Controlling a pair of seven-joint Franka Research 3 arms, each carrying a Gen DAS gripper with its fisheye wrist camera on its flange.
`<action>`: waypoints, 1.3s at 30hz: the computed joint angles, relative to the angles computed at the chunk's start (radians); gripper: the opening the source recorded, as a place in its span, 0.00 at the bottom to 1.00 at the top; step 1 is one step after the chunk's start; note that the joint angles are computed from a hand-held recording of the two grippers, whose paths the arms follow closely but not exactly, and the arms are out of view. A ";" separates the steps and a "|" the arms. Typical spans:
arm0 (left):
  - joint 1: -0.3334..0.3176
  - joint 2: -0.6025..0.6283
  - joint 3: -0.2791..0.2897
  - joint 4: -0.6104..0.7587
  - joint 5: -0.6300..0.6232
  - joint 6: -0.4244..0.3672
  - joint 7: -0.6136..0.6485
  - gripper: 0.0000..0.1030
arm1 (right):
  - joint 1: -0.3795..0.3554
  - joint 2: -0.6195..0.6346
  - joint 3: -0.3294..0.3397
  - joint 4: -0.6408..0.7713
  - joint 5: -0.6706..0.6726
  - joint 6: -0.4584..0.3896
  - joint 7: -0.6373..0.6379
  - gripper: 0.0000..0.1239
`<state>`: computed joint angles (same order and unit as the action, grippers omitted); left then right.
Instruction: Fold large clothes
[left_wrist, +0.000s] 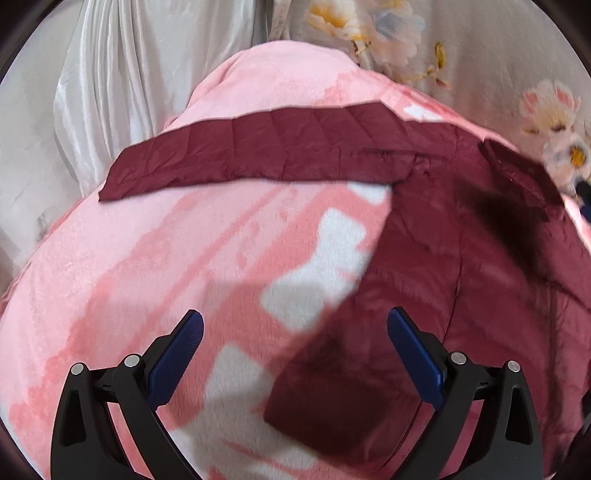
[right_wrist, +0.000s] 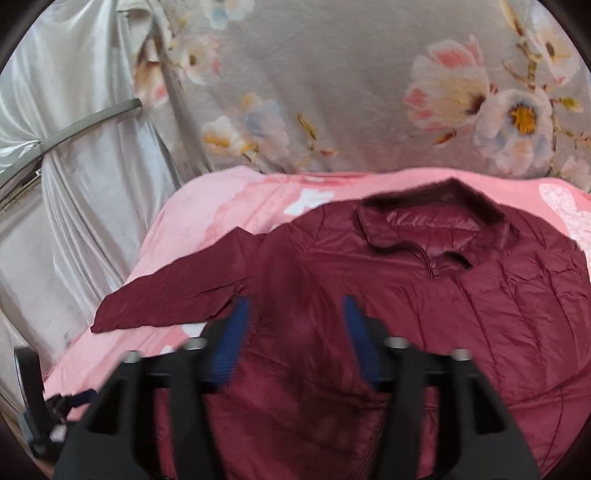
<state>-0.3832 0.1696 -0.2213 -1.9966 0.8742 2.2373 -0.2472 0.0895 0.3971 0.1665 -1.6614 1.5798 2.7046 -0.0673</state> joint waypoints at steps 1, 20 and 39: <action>0.003 -0.001 0.003 0.004 0.009 0.009 0.001 0.94 | -0.008 -0.011 -0.003 -0.009 0.022 0.012 -0.009 0.50; 0.118 0.494 -0.013 0.559 -0.511 0.521 0.505 0.76 | -0.273 0.254 -0.071 0.227 -0.253 -0.108 0.830 0.53; -0.068 0.629 0.188 0.865 -0.301 0.102 0.586 0.01 | -0.134 0.370 -0.114 0.365 -0.630 0.233 0.971 0.01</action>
